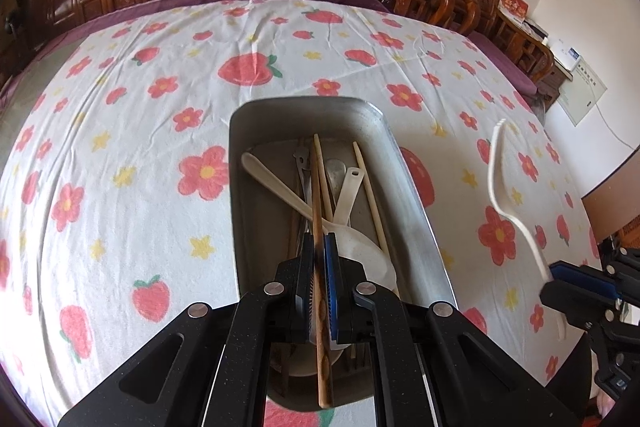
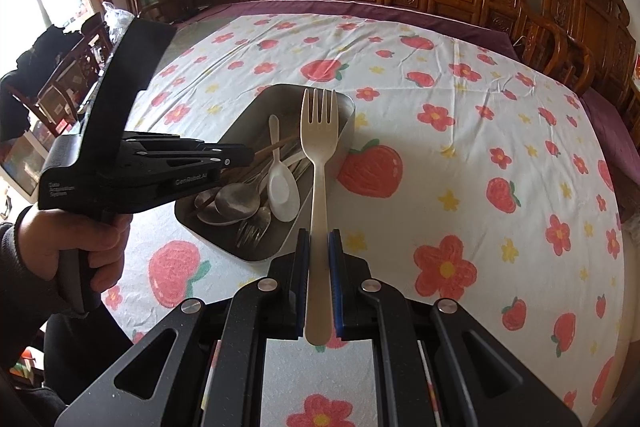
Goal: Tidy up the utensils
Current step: 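Lower the white plastic fork into the grey tray and open the right gripper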
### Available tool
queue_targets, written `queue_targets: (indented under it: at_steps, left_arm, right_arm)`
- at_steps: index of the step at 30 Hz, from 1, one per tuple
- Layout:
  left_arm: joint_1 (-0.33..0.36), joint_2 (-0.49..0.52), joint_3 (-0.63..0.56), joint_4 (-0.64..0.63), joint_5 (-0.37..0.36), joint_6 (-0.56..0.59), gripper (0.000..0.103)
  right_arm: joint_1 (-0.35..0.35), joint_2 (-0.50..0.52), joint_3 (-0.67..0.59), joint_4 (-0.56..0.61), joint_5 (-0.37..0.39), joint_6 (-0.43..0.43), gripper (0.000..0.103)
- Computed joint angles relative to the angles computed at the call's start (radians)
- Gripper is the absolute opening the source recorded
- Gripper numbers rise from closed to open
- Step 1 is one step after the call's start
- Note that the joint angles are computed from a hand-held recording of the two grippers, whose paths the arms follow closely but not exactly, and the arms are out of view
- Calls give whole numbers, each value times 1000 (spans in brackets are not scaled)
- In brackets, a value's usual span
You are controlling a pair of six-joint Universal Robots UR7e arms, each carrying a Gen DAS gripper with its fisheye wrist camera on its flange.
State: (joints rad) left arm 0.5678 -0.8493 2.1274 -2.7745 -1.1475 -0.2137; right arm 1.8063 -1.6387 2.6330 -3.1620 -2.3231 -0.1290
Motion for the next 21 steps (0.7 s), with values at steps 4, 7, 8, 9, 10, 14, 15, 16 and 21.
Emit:
queue_targets:
  at_steps: [4,7,8,9,10,14,15,16,21]
  left_arm:
    - [5,-39,11,12,20,3,5]
    - [9,-77,26,25,49,11,6]
    - [10,-87,31,28,57,13,6]
    - [12,-101,37,31,68,15,6]
    - [15,-115,42,35,77,15,6]
    - [27,-157,61,45,105,12,6]
    - [29,-165,65,48,112,13,6]
    - [32,-173,69,50,117,13,6]
    - [39,-204,86,58,136,10,6]
  right_arm:
    - [-9,29,-15,-18,14,-11,11]
    - [-21,65,-34,-39,37,-21,11]
    - [-24,78,-40,-45,44,-23,11]
    - [-27,90,-47,-50,51,-25,11]
    - [-30,107,-55,-57,58,-30,11]
    - [-45,166,-91,-73,89,-45,11]
    - [-48,181,-101,-79,97,-54,11]
    - [-52,202,-114,-90,104,-64,11]
    - [-88,252,-165,-70,167,-41,11]
